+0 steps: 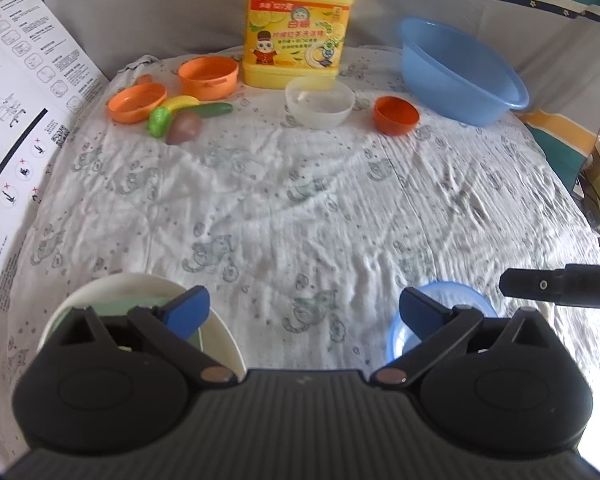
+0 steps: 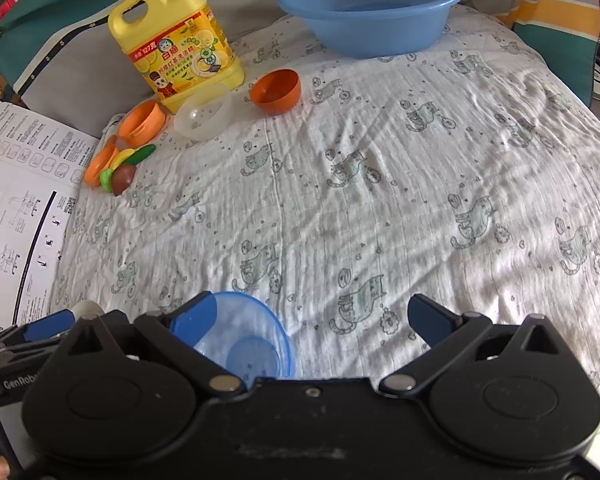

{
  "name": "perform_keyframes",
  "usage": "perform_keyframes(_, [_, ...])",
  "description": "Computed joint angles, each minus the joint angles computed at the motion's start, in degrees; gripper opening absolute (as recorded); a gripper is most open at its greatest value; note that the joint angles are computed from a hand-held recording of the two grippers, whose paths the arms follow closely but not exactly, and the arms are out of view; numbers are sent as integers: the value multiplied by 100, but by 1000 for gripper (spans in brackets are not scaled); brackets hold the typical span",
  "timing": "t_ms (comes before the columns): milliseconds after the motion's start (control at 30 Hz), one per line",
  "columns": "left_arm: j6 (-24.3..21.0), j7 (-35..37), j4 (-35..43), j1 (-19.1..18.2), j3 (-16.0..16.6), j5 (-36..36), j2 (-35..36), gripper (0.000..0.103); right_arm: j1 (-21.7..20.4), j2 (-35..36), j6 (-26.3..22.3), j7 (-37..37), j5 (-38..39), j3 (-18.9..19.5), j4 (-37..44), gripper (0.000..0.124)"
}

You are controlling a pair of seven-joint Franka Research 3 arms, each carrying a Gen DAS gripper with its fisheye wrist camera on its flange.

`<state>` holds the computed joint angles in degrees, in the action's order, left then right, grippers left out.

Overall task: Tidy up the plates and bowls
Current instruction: 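Lower the blue bowl onto the sheet and open both grippers, then move both grippers to the clear plastic bowl and grasp its rim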

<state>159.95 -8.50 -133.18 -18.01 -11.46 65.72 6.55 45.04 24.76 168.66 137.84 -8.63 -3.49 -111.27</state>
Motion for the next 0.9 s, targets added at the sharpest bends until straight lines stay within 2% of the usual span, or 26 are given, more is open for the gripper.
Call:
perform_keyframes(467, [-173, 350, 363, 154, 142, 141, 125, 103, -210, 605, -371, -616, 157, 186, 1162, 103])
perform_keyframes(700, [-252, 535, 804, 298, 307, 297, 340, 103, -282, 1217, -672, -1052, 346, 256, 2326, 103])
perform_keyframes(900, [-180, 687, 1424, 382, 509, 311, 800, 103, -433, 2083, -1085, -1477, 620, 398, 3799, 103])
